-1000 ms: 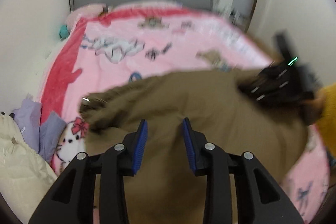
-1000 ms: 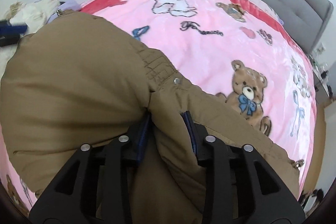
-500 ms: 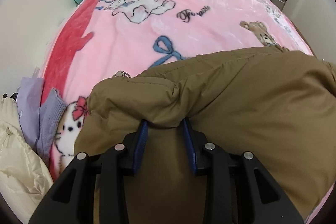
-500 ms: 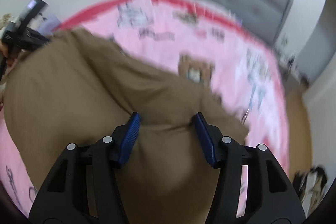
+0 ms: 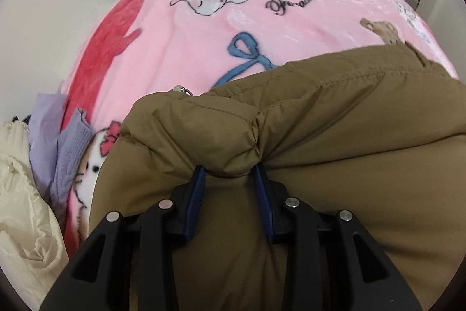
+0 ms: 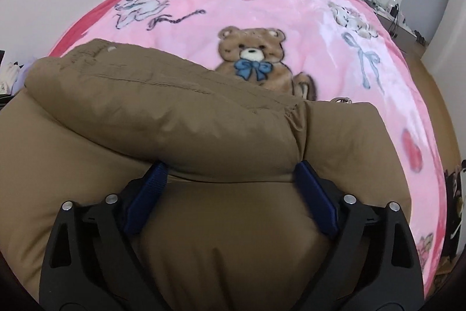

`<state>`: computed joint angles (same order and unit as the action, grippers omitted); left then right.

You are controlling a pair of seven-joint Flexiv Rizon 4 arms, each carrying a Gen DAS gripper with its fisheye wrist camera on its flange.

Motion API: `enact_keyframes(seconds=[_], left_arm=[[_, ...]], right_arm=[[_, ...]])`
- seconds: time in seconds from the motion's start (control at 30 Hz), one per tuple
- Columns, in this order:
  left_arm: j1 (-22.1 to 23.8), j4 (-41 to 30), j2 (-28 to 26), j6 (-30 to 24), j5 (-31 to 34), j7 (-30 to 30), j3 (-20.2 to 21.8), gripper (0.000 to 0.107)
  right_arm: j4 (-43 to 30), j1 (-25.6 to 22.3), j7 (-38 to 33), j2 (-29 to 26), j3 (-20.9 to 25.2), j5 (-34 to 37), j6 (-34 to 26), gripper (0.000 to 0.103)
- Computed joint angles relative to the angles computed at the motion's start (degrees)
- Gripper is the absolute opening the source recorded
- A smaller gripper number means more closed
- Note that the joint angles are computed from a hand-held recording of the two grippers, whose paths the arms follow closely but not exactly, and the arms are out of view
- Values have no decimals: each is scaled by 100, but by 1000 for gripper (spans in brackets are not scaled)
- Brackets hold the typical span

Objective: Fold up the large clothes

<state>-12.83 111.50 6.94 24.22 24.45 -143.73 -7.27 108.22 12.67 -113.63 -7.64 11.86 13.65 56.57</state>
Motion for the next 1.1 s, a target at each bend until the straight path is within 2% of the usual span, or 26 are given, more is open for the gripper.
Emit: enact_keyframes(seconds=[0.2, 0.33, 0.4, 0.47, 0.53, 0.57, 0.63, 0.73, 0.8, 0.87, 0.93, 1.0, 1.07, 1.1], left_arm=[[67, 476, 156, 798, -16, -405, 84, 35], [74, 367, 200, 604, 145, -419, -60, 35], [25, 286, 297, 382, 166, -413, -145, 35], [-54, 304, 550, 260, 253, -523, -249, 36], [-144, 476, 977, 386, 354, -806, -374, 45], [-124, 462, 1091, 209, 384, -913, -498, 49], [-156, 483, 1315, -82, 322, -1082, -692, 54], [-191, 599, 1435, -186, 141, -1112, -793, 54], [-179, 588, 1391, -275, 184, -1031, -890, 54], [-184, 577, 1297, -301, 204, -929, -913, 56], [-186, 557, 1198, -340, 210, -839, -898, 61], [-195, 573, 1223, -415, 274, -836, -870, 75], [-235, 715, 1535, -402, 368, -984, -837, 79], [-243, 830, 1757, -366, 427, -1068, -840, 86]], right_arm=[[29, -13, -35, -84, 16, 78, 51, 90], [51, -31, 94, -33, 8, 65, -57, 93], [220, -88, -11, 211, 24, 162, 66, 93], [395, -198, -466, 556, 25, 692, 224, 93], [463, -233, -1325, 999, -172, 1855, 175, 95], [513, -351, -1783, 1311, -277, 2551, 53, 95], [640, -354, -2087, 1649, -587, 3033, -208, 95], [772, -350, -1770, 1738, -797, 2699, -664, 95], [908, -328, -1602, 1651, -753, 2319, -582, 95], [990, -268, -1612, 1573, -744, 2269, -469, 95], [1095, -215, -1471, 1468, -644, 2076, -163, 95], [1192, -170, -1327, 1411, -567, 1829, 25, 96], [1237, -155, -1172, 1460, -545, 1615, 41, 95], [1247, -158, -1106, 1521, -553, 1526, 30, 95]])
